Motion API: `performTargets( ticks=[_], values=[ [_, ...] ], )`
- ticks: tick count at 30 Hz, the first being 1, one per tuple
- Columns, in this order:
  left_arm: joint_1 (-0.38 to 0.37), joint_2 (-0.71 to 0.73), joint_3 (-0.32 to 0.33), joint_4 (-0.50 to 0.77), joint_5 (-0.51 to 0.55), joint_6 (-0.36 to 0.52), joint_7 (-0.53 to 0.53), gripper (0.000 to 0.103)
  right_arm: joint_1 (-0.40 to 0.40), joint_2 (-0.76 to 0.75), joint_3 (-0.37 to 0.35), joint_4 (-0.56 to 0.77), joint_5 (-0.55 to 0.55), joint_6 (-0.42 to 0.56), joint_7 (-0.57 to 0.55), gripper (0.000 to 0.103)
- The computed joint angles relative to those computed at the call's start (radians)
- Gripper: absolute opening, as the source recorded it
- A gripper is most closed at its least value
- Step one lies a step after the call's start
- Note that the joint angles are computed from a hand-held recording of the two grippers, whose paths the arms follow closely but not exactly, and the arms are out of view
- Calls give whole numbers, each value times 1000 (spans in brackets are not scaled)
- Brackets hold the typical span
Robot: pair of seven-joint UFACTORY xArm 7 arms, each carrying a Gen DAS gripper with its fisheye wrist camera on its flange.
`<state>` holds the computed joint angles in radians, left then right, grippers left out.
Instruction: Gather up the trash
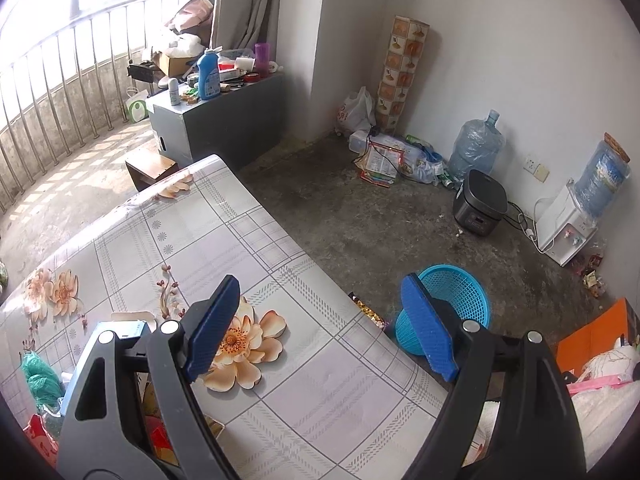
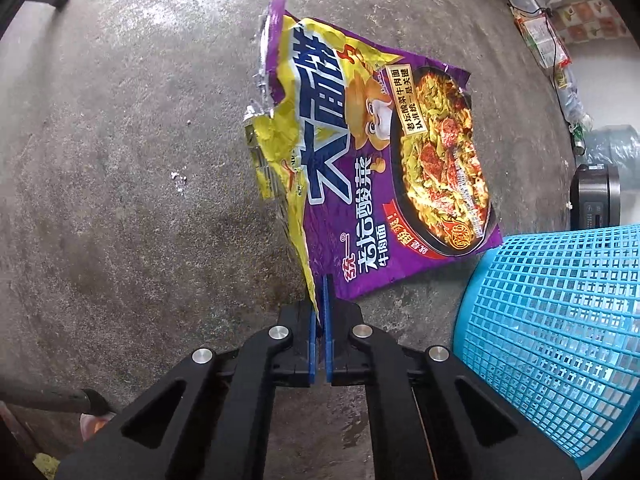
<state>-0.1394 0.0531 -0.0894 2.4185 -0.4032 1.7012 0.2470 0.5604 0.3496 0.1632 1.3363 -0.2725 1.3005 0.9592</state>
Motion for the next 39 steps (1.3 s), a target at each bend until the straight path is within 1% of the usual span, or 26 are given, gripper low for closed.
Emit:
performTargets(
  ticks=[4, 8, 10, 13, 15, 18, 20, 22, 25, 28, 30, 32, 34, 35, 36, 39],
  values=[
    [4, -23, 4, -31, -17, -19, 1, 78, -41, -146, -14, -86, 10, -116, 67, 2],
    [6, -43, 12, -54, -42, -32, 7, 78, -94, -325, -7, -161, -8, -212, 142, 2],
    [7, -47, 16, -55, -58, -36, 7, 78, -114, -398, 13, -163, -37, -216, 189, 1],
    [5, -78, 20, -94, -77, -61, 7, 78, -147, -538, 51, -190, -62, -221, 274, 1],
    [1, -90, 25, -108, -86, -70, 5, 78, -171, -640, 85, -209, -72, -206, 333, 1],
    [-3, -101, 33, -119, -100, -70, 1, 78, -209, -769, 155, -202, -98, -115, 407, 1],
    [-8, -108, 35, -125, -103, -70, -2, 78, -238, -848, 200, -192, -104, -41, 444, 1],
    [-8, -108, 41, -122, -112, -62, -4, 78, -271, -916, 254, -167, -110, 58, 480, 1],
    [-10, -109, 45, -119, -128, -54, -20, 78, -321, -1014, 317, -145, -95, 182, 534, 1],
    [-10, -109, 47, -118, -147, -47, -37, 78, -381, -1067, 357, -131, -91, 283, 539, 1],
    [-12, -111, 46, -117, -153, -41, -47, 78, -393, -1107, 333, -175, -62, 273, 540, 1],
    [-12, -103, 47, -97, -159, -30, -50, 78, -402, -1123, 325, -219, -28, 279, 531, 1],
    [-14, -108, 44, -95, -156, -31, -45, 78, -395, -1147, 310, -294, 33, 252, 557, 1],
    [-15, -109, 43, -92, -153, -32, -41, 78, -392, -1148, 314, -323, 52, 252, 563, 1],
    [-15, -108, 44, -89, -151, -34, -36, 78, -382, -1153, 306, -365, 74, 232, 567, 1],
    [-18, -97, 41, -67, -141, -26, -40, 78, -350, -1194, 265, -507, 148, 127, 602, 1]
  ],
)
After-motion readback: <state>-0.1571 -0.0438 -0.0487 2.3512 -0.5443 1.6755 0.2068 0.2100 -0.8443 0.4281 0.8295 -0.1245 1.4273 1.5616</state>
